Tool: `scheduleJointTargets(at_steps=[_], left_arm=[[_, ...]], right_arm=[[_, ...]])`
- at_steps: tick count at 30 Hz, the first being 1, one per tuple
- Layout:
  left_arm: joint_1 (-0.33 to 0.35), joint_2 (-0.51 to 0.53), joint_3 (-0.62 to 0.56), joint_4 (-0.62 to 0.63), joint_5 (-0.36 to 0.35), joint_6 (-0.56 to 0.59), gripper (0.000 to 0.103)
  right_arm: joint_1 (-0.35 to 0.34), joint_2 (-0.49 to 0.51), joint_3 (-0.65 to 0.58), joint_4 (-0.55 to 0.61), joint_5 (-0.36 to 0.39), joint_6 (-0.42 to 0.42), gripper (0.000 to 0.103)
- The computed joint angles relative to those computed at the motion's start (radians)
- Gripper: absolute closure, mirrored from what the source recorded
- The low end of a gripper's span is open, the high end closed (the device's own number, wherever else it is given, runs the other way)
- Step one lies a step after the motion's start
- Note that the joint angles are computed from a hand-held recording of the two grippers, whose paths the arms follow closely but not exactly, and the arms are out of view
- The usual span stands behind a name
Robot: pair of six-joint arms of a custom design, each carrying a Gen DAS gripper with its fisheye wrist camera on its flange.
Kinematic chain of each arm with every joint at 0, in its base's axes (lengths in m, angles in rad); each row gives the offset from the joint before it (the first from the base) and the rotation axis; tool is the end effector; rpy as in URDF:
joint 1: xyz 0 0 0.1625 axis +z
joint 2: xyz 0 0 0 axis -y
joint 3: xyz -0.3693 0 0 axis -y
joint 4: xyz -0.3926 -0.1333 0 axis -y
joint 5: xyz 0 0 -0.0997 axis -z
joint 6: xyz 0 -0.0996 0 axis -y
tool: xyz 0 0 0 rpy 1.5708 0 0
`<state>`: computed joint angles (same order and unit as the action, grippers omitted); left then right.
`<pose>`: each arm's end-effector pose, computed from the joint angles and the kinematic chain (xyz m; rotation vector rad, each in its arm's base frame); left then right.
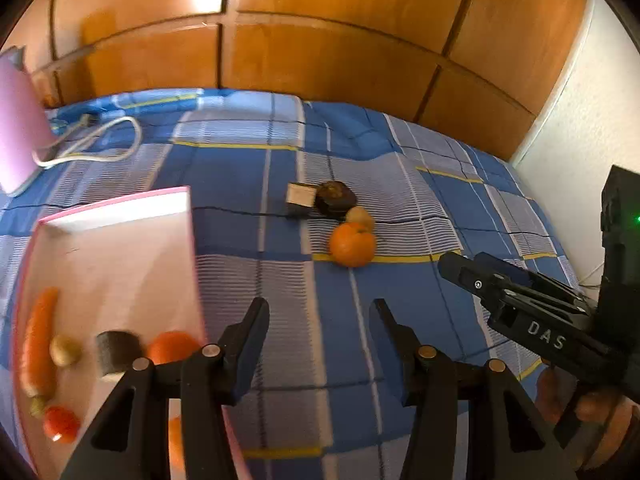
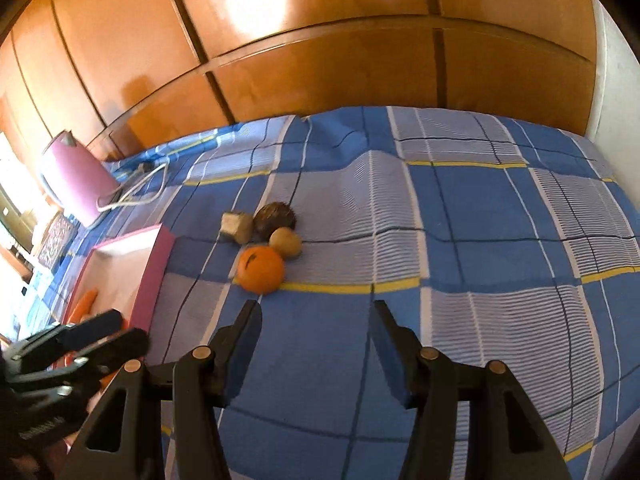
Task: Organize fruits
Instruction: 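Move the left tool to the orange on the bedspread while the right tool approaches the yellow round fruit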
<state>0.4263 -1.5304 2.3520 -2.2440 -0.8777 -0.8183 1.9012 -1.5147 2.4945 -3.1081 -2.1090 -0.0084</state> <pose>-0.2551 -0.3321 0.1535 0.4833 2.5136 -0.6624 0.1976 -0.3226 0.1854 0.2340 -2.5746 0.8420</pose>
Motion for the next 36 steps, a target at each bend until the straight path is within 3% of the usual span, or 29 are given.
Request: scheduleJointTargets(at_steps=[10,21,22,23,28,36], left_arm=[[0.088,0.215,-0.093,-0.164,-0.032,0.133,0.05],[0.155,0.334,-0.15,-0.275,-0.034,0.196,0.051],[0.159,0.344,-0.155,-0.282,-0.03,0.207,0.051],[0.162,0.349,-0.157,-0.281,-0.028,0.207,0.062],[0.159,0.308,-0.122,-0.292,-0.033,0.173,0.064],[0.106,0.182,-0.028,-0.182,0.02,0.003,0.064]], right_arm=[[-0.068,0.0,-0.022,-0.012,0.057,-0.031,0.047],[-0.128,0.019,-0.053,-0.011,0.121,-0.069,0.047],[-0.132,0.023,-0.057,-0.011,0.13,-0.074,0.047],[-0.136,0.027,-0.061,-0.009,0.138,-0.078,0.047],[-0.135,0.048,-0.076,-0.011,0.16,-0.097,0.047],[-0.123,0.143,-0.137,0.011,0.207,-0.136,0.063]])
